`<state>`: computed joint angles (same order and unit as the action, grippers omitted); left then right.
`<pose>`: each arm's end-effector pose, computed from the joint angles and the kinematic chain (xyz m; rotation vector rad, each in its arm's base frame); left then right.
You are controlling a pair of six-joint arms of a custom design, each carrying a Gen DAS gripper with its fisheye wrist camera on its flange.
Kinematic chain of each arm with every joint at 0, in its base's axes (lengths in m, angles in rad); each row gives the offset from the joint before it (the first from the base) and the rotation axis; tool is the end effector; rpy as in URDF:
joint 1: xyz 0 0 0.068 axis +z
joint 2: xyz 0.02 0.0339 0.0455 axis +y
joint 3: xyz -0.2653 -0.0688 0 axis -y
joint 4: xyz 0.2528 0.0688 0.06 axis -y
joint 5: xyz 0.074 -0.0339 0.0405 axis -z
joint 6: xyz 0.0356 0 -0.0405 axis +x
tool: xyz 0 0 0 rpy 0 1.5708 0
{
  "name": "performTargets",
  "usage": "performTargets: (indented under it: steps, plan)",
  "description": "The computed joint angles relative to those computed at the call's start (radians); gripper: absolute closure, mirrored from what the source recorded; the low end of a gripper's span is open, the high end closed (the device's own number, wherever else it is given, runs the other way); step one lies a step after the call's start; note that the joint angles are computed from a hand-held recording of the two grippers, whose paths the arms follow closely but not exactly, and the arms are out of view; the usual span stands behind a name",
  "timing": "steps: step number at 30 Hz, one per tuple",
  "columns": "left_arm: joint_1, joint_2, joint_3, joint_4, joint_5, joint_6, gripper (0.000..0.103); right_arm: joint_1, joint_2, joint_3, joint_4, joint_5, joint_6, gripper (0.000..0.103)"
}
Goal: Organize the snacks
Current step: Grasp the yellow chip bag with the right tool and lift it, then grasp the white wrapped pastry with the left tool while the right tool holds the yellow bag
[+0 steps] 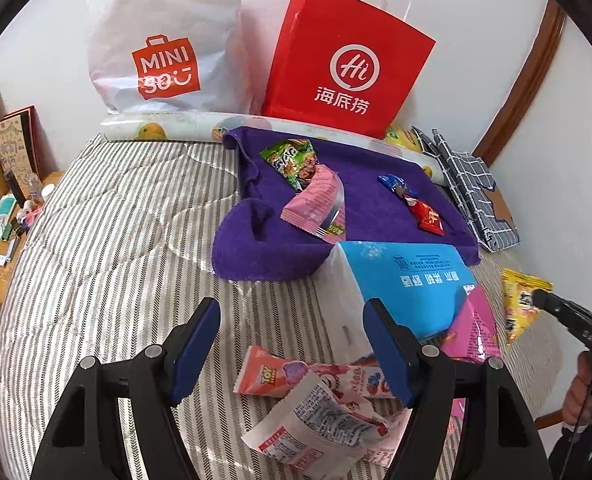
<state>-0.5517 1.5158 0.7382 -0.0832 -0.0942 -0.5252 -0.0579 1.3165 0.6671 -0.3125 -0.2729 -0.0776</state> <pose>0.2564 -0.1539 0.1608 -0.0104 2.4612 -0.3682 0.2529 -0.0051 0.1764 -0.1326 2.5013 0.2896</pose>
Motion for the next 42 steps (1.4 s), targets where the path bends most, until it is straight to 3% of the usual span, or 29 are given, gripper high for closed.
performTargets:
  steps: [3,7,13,15,18,26,29,36,42]
  plan:
    - [-0.004,0.002,-0.005,0.006,0.007,-0.007,0.031,0.004,-0.035,-0.001,-0.061,0.007,-0.026,0.09]
    - [-0.01,-0.001,-0.009,0.003,0.008,-0.014,0.031,0.047,0.025,-0.032,-0.011,0.056,-0.02,0.088]
    - [-0.016,-0.05,-0.044,-0.02,0.0,-0.023,0.031,0.066,0.088,-0.089,0.115,0.076,-0.025,0.069]
    - [-0.015,-0.065,-0.061,-0.019,0.004,-0.028,0.031,0.068,0.092,-0.103,0.144,0.065,-0.027,0.053]
    - [-0.017,-0.068,-0.07,-0.021,0.002,-0.037,0.031,0.086,0.117,-0.118,0.197,0.069,-0.036,0.043]
    - [-0.042,-0.058,-0.087,-0.036,0.006,-0.047,0.031,0.114,0.261,-0.123,0.299,0.132,-0.016,0.047]
    - [-0.048,-0.052,-0.106,-0.038,0.035,-0.078,0.031,0.095,0.238,-0.149,0.317,0.109,-0.005,0.055]
    - [-0.059,-0.06,-0.18,0.018,0.157,-0.185,0.031,0.035,0.171,-0.184,0.311,0.076,-0.004,0.056]
    - [-0.089,-0.063,-0.185,0.032,0.135,-0.301,0.031,0.007,0.118,-0.205,0.296,0.044,-0.021,0.056]
